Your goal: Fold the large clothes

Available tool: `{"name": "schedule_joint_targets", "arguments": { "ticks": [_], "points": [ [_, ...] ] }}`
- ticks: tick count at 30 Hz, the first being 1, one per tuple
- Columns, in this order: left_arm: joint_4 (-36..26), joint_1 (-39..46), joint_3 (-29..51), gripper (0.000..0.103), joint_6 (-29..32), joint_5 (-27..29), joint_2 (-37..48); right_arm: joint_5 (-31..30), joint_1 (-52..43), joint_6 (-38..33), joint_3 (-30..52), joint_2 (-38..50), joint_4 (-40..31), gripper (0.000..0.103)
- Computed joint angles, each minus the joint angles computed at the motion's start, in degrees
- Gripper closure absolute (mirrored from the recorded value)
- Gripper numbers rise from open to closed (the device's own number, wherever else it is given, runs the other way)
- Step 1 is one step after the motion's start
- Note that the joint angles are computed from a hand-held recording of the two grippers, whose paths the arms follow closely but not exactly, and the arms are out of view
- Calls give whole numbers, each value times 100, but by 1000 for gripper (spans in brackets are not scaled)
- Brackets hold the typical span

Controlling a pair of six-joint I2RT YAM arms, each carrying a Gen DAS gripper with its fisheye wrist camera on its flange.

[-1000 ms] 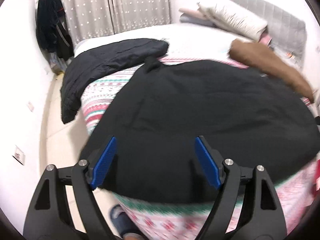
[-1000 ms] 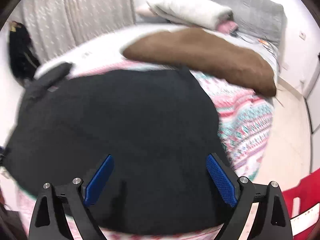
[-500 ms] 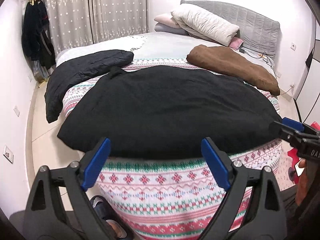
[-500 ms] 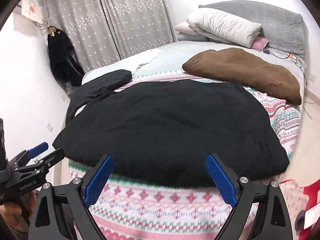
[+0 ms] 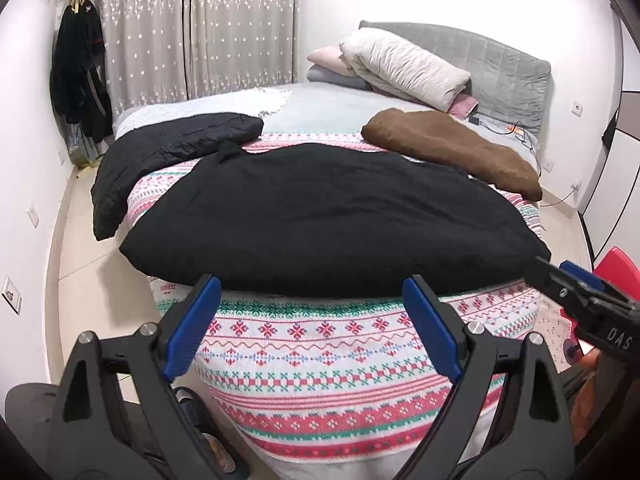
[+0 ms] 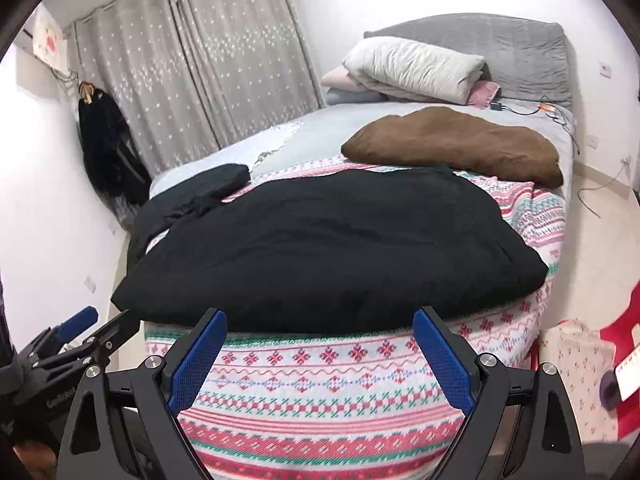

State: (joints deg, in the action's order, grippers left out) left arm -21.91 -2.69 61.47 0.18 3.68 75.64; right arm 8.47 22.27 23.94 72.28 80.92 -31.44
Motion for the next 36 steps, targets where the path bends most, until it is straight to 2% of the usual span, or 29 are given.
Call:
{"name": "schedule_joint_targets", "arguments": {
  "ticks": [5,9,11,15,19,23,36],
  "points": [
    [210,75,-452,11,31,57,-480,722,564,429,-220,-329,-205,8],
    [417,42,-738,10,118,-165,-836,1389,1044,371,-66,-387,-439,7],
    [479,75,-834,9,117,-165,-968,1916,1342,427,61,-421,-615,7],
    [465,123,-930,7,82,-191,-1130,2413,1638,570,272,-411,-932,3],
    [359,192,-916,7,21,-151,-1145,2597,1803,661,385,-395,-1115,2],
    [381,174,-933,2,60,-237,-1091,2740,1917,714,526,-301,-1278,0],
    [308,157,-889,1,89,-59,-846,2820,1835,729,405,-163,-1028,0]
  ]
}}
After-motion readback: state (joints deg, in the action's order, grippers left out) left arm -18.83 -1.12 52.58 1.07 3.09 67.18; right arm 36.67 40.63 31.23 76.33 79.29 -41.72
